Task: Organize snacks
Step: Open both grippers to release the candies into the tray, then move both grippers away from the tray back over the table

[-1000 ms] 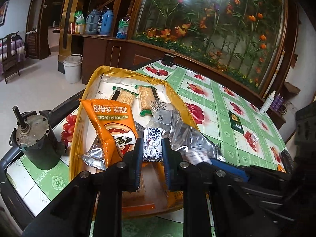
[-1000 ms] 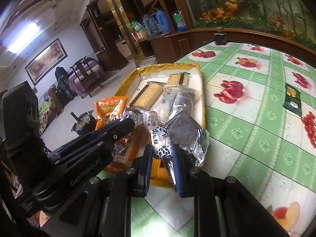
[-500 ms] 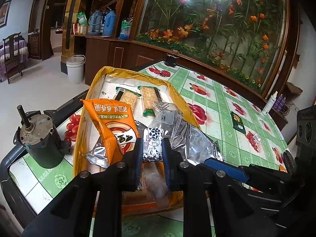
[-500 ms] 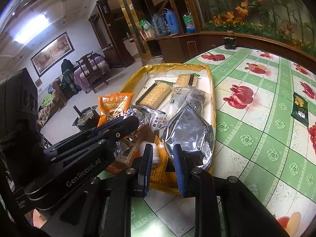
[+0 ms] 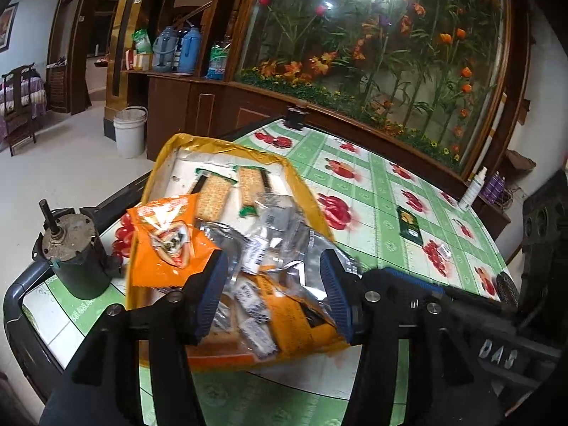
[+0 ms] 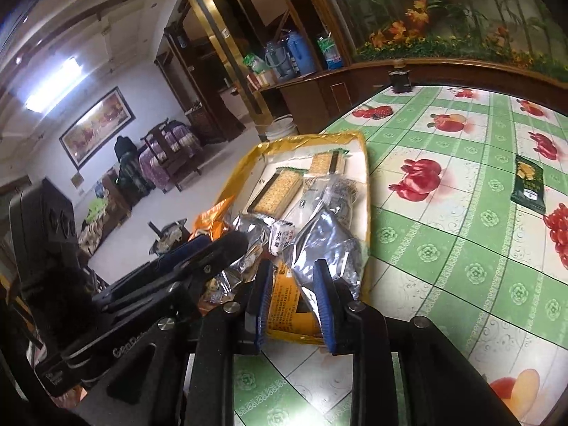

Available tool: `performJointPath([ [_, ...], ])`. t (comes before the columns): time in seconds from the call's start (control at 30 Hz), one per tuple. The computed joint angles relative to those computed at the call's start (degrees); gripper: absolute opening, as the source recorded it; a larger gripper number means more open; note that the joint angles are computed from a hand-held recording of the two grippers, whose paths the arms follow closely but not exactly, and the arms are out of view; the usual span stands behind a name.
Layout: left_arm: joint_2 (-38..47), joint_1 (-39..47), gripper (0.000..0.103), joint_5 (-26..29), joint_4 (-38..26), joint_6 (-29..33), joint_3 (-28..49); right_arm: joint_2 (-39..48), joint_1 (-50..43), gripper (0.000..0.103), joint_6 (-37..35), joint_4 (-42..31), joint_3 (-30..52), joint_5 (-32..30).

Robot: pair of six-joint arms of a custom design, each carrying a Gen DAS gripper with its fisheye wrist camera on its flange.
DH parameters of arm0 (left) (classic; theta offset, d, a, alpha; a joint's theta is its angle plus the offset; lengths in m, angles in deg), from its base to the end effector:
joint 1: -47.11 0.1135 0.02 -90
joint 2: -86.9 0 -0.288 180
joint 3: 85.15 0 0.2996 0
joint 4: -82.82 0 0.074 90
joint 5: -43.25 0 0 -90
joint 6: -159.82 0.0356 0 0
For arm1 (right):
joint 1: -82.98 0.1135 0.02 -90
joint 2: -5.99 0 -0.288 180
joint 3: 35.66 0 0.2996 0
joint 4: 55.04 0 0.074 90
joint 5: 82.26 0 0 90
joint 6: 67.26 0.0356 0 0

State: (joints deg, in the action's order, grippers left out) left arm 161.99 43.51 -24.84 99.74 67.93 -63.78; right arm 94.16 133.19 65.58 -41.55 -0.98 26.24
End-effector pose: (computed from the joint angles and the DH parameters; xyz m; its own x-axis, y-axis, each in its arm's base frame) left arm 0.2076 -0.0264 0.0862 -0.6093 0.0077 -0.7929 0.3365 0.9079 -0.2498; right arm 0.1825 0.2015 0.0913 -0.6913 0.1775 -0.7004 -0.1405 0.9178 0.3713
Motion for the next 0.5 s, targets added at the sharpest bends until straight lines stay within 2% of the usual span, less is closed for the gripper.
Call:
performJointPath([
  [0.3,-6.96,-15.10,0.053,-8.25,-2.23,-1.40,-3.46,-15.40,-8.02,0.029,3.21,-3.66,-8.72,-1.27],
  [0.5,-3.02,-26.54,0.053,-13.52,-0.46,-1.58,-3.47,-29.54,-17.62,0.030,2.88,-12.66,-14.28,-4.35],
])
